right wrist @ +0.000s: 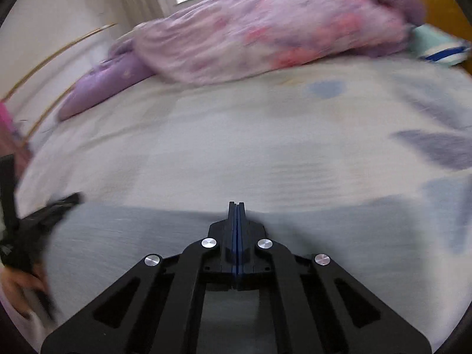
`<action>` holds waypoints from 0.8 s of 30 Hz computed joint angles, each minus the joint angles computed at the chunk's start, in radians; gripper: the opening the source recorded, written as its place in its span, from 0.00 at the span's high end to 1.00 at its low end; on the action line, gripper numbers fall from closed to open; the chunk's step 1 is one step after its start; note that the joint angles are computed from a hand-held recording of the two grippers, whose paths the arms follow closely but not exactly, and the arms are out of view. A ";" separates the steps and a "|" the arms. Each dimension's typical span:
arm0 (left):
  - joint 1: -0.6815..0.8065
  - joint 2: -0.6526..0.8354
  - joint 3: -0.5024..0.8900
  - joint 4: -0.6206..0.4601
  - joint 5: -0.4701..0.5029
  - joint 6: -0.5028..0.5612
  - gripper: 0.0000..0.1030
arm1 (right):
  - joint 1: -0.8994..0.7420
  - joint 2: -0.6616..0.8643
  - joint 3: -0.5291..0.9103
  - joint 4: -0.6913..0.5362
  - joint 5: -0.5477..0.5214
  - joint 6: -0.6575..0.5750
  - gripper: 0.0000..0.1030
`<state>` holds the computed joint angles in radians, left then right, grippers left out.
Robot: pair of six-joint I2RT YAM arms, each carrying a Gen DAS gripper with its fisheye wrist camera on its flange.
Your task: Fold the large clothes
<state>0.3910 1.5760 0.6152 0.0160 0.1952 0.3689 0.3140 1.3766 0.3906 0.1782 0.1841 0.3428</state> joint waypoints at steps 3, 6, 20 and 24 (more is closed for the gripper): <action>0.094 0.033 0.076 -0.044 -0.024 0.081 0.97 | -0.194 -0.091 -0.019 -0.121 -0.028 -0.037 1.00; 0.167 0.048 0.185 -0.186 -0.094 0.100 0.96 | -0.273 -0.190 0.049 -0.343 -0.049 -0.038 0.97; 0.195 -0.393 -0.071 -0.762 0.116 0.248 0.97 | 0.546 -0.113 0.133 -0.516 -0.193 0.585 0.99; 0.327 -0.383 -0.061 -0.828 0.020 0.432 0.95 | 0.526 -0.278 0.122 -0.748 -0.240 0.624 0.98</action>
<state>0.7176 1.1935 0.5538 -0.8117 0.2148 0.8006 0.8402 1.0985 0.5126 -0.5698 -0.0564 0.9669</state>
